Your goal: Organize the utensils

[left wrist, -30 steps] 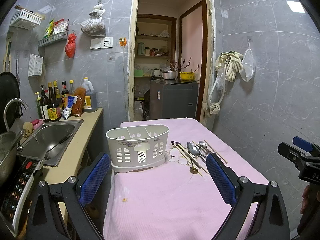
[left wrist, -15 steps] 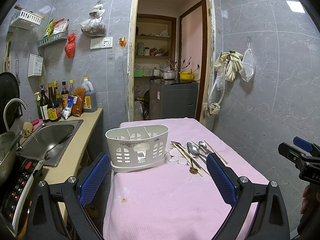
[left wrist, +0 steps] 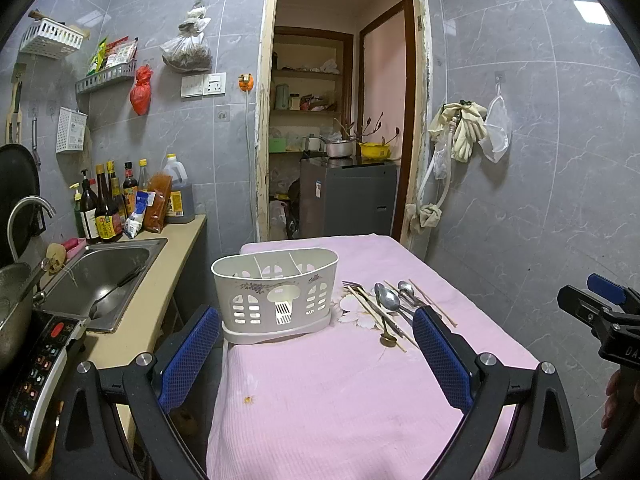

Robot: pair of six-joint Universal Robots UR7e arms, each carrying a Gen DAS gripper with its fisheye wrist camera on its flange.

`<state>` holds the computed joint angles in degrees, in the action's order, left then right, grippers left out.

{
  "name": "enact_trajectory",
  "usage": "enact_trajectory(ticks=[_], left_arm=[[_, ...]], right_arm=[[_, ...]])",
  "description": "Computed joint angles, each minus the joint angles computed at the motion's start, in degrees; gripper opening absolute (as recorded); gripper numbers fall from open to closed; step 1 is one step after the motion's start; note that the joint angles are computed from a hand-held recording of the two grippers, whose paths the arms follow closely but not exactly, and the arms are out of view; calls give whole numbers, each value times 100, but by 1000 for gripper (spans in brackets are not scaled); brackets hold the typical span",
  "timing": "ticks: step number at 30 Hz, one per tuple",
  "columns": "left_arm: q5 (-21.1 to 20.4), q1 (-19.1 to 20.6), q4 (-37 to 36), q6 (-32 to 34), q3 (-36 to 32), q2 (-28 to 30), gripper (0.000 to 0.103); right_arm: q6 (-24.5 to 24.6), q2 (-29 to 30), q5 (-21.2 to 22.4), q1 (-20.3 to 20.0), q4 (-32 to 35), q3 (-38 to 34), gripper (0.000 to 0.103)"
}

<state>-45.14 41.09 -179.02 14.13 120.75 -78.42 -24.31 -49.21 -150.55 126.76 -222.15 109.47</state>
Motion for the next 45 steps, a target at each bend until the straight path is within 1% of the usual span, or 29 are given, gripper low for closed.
enact_trajectory(ticks=[30, 35, 39, 41, 45], left_arm=[[22, -6, 81, -49, -3, -15, 98], [58, 27, 197, -160, 169, -82, 98], [24, 138, 300, -176, 140, -34, 98], [72, 118, 559, -301, 34, -12, 98], [122, 155, 966, -522, -31, -2, 98]], right_arm=[[53, -2, -23, 5, 68, -11, 102], [199, -25, -36, -27, 188, 20, 102], [343, -38, -30, -83, 297, 58, 102], [546, -48, -65, -125, 434, 146, 102], [781, -73, -134, -143, 645, 202, 102]])
